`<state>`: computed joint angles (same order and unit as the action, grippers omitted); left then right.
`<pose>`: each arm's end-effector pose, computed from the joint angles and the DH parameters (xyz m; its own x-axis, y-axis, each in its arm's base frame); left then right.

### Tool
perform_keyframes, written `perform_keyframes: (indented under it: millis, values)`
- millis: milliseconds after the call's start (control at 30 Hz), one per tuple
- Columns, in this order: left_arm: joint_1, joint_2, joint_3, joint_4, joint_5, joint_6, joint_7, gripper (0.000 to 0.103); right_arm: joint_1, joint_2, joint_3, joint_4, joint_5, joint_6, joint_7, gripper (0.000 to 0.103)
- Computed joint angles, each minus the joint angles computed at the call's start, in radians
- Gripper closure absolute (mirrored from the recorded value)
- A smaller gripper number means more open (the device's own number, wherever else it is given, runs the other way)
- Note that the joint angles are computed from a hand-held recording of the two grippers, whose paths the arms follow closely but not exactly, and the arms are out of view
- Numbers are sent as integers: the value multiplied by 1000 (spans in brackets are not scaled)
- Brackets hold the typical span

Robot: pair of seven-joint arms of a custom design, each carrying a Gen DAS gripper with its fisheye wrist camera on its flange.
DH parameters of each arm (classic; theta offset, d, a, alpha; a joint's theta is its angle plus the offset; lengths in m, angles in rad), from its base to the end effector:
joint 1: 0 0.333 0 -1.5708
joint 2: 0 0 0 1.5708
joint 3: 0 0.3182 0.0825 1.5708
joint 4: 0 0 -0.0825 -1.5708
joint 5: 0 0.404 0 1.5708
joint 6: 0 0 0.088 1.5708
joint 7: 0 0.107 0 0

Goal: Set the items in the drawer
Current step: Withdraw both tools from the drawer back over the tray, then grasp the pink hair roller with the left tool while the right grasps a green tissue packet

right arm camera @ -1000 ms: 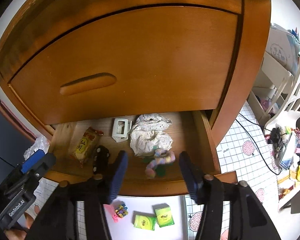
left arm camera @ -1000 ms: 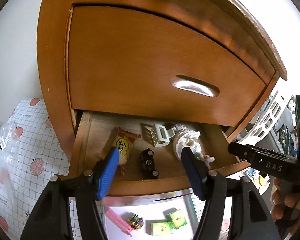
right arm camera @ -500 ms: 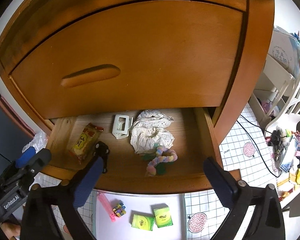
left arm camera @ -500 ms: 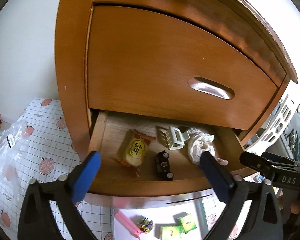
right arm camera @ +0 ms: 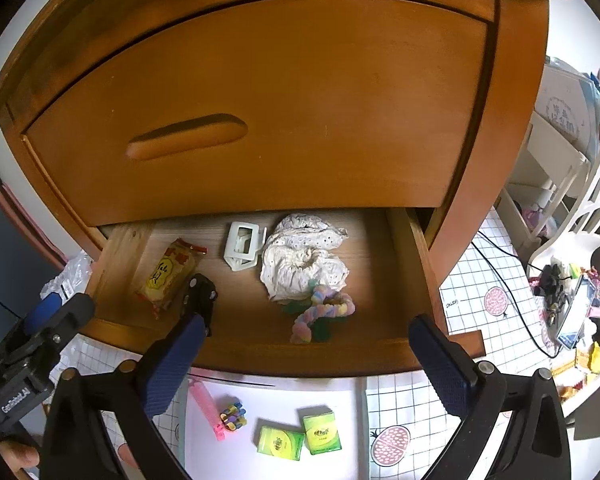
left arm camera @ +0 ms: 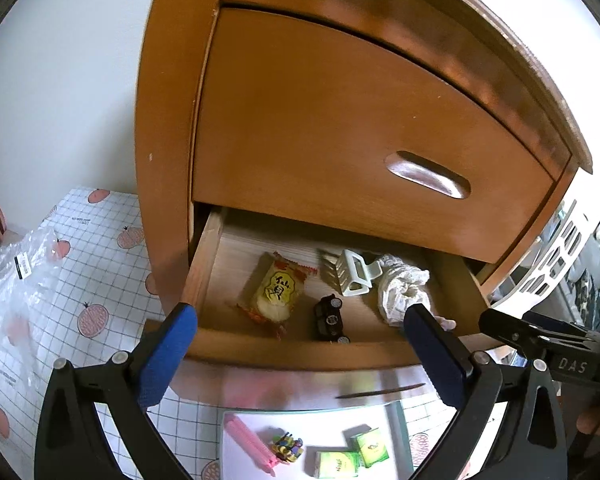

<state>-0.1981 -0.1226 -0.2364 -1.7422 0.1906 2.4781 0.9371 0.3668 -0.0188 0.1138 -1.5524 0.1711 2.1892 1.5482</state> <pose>0.5310 -0.2581 0.7160 -0.0271 -0.9651 0.2606 -0.6696 -0.1761 -0.7216 0.5396 0.2892 0.7194 0.4781 -0.8646 -0.1544 -0.7377 -0.2999 -0.6049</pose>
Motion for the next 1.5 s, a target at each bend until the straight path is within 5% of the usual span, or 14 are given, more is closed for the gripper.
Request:
perform_keyframes:
  millis: [333, 533, 1033, 1500]
  values:
    - [20, -176, -22, -245, 35, 168, -72, 0, 17, -146, -8, -201, 102, 125, -108, 0]
    - [-18, -195, 12, -298, -93, 128, 37, 0, 35, -232, -20, -345, 155, 150, -175, 0]
    - [-19, -140, 28, -395, -259, -3, 46, 1, 48, -238, -23, -523, 177, 38, -257, 0]
    - [-31, -29, 35, -374, -371, -51, 117, 33, 69, -163, 2, -547, 152, -63, -352, 0]
